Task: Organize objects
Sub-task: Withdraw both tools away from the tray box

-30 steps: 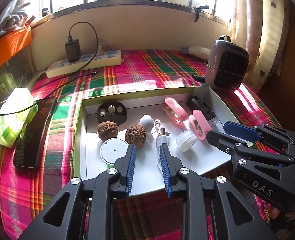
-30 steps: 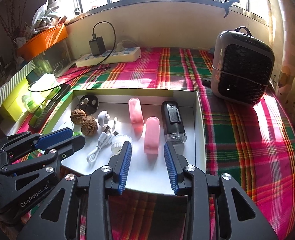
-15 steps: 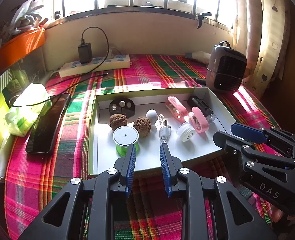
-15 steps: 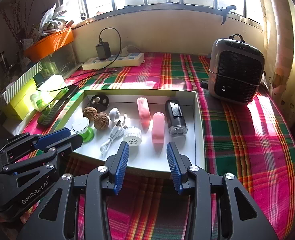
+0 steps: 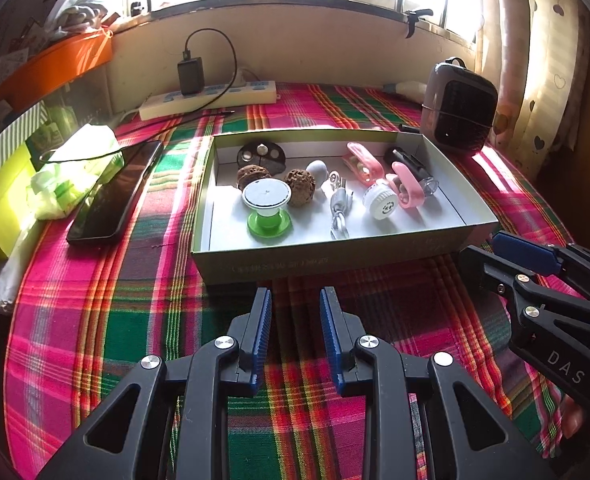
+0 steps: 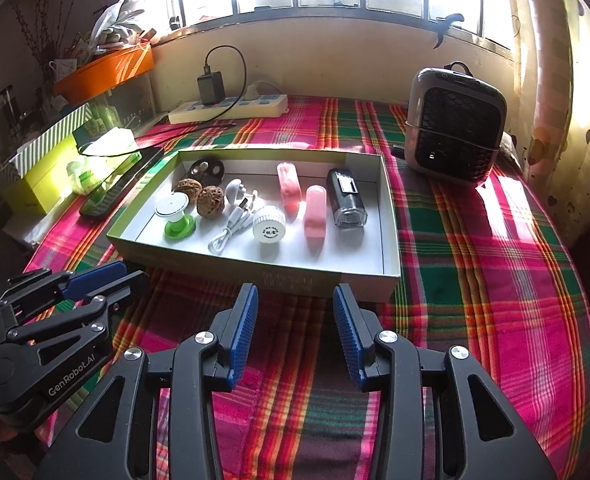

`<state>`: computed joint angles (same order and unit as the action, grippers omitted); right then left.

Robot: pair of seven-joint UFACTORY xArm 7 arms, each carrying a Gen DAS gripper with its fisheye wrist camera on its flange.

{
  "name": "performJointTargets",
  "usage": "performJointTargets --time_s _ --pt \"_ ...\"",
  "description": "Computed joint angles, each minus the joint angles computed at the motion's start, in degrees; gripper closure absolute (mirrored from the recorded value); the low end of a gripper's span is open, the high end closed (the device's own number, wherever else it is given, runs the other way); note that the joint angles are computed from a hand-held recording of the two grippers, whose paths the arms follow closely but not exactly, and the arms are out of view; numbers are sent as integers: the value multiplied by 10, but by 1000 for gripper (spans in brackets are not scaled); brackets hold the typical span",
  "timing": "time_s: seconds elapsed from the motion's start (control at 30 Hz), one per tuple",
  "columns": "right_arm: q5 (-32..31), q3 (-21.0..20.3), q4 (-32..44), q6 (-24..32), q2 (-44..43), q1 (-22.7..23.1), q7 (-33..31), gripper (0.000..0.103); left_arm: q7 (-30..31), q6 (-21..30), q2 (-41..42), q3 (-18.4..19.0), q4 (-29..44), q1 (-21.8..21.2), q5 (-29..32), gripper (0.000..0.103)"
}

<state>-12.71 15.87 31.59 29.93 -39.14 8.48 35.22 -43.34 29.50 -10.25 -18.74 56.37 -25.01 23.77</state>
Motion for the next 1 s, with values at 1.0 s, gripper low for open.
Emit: performJointTargets --time_s 1.0 --pt "-6 -2 -29 36 -9 8 19 62 -52 23 8 -7 -7 -15 41 70"
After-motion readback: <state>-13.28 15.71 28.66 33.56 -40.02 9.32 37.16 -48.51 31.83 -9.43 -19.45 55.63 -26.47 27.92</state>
